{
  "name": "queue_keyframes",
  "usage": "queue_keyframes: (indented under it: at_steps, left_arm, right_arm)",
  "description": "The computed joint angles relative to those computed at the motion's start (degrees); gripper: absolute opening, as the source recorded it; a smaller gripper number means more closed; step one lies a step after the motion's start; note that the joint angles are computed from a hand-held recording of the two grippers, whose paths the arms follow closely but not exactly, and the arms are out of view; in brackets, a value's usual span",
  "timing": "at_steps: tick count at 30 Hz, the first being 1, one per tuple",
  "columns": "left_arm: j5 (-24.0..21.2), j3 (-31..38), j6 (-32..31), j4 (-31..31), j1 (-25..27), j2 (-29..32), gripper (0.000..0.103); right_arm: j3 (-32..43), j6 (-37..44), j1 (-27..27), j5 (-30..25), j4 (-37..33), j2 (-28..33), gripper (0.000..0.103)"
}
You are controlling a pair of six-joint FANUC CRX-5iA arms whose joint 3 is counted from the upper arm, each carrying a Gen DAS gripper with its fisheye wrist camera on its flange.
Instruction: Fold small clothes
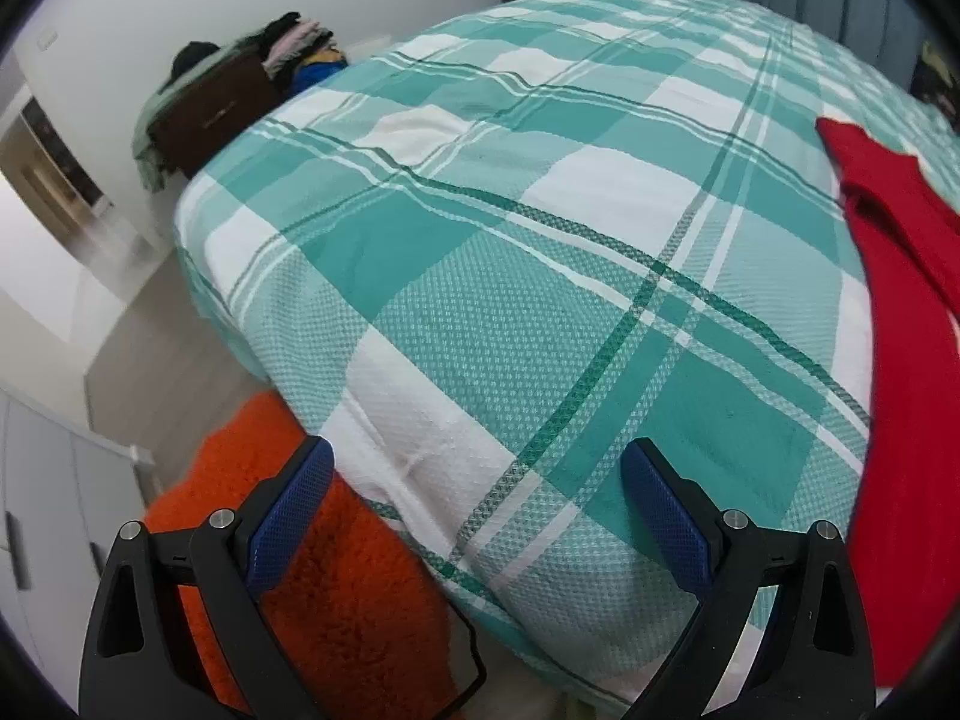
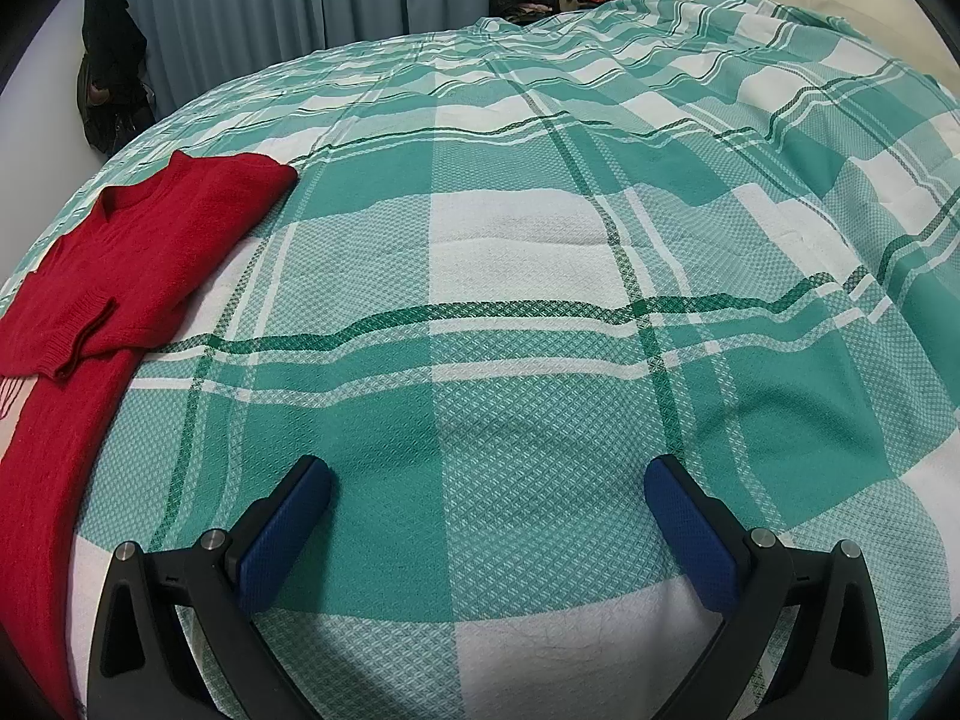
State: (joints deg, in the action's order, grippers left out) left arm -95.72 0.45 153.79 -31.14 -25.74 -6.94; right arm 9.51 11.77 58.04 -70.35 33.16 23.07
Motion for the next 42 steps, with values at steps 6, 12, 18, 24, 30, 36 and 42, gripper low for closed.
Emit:
queue_keyframes:
  at_steps: [6, 12, 18, 24, 30, 36, 42]
  left_arm:
    - [-4.0, 2.9, -1.4, -1.2, -0.7, 3.0, 0.098]
    - [-3.8, 2.7, -1.8, -2.1, -1.3, 3.0, 0.098]
    - [-0.4, 0.7, -2.9, -1.6, -1.3, 0.5, 0.098]
    - [5.3, -1.4, -6.2, -0.1, -1.3, -2.4, 0.098]
    - [17.9, -5.6, -14.1, 8.2, 2.0, -7.4, 0.098]
    - [32.3, -15.3, -27.5, 26.1, 9.7, -13.3, 0.098]
    - [32.1, -14.4, -29.4, 27.5, 8.4, -11.6, 0.098]
  right_arm:
    - [0.0, -0.1, 0.0, 0.0, 0.0, 0.0, 0.103]
    - [0.0, 0.0, 0.0, -0.1, 0.0, 0.0, 0.103]
    - [0.0, 0.0, 0.0, -0.1, 0.0, 0.0, 0.103]
    - [0.0, -0.1, 0.0, -0.1, 0.1, 0.0, 0.103]
    - [-0.1, -0.1, 0.0, -0.1, 0.1, 0.0, 0.103]
    - [0.0, -0.1, 0.0, -0.1, 0.2, 0.1, 0.103]
    - [1.5, 1.3, -0.3, -1.2, -0.9, 0.9, 0.103]
